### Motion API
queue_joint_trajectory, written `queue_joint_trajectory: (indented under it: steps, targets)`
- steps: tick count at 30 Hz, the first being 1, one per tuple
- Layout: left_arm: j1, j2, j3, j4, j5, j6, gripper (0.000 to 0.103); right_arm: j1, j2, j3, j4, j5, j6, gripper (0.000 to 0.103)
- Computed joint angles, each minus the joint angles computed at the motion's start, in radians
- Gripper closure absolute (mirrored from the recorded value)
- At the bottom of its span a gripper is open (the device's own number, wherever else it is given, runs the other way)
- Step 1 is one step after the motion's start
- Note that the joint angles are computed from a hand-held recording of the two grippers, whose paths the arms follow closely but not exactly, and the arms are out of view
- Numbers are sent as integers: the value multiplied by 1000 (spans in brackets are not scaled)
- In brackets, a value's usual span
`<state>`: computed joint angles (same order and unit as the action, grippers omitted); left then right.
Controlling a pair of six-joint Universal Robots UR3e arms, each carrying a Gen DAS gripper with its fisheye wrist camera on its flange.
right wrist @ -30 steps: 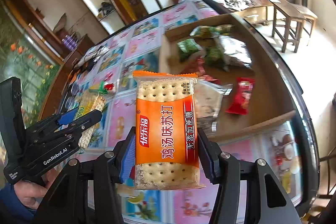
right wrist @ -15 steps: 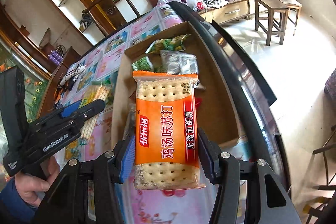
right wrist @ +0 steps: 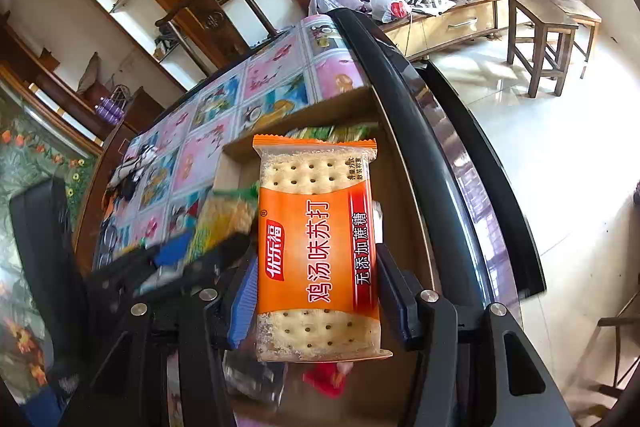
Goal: Organize snacks
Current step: 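Carry the green cracker pack and orange cracker pack over the cardboard tray, then open both grippers to drop the cracker packs into the tray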
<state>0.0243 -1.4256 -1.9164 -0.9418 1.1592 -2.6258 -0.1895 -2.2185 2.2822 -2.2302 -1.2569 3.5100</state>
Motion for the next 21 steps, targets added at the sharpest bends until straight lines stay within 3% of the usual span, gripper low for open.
queue_joint_trajectory:
  steps: [3, 10, 21]
  targets:
    - [-24, -50, 28, 16, 21, -34, 58, -44, 106, -13, -61, 47, -14, 45]
    - [-35, -77, 27, 41, 41, -53, 58, -6, 332, -91, -168, 19, -12, 45]
    - [-43, -67, -8, 75, 40, -53, 58, 6, 392, -127, -152, -1, -36, 44]
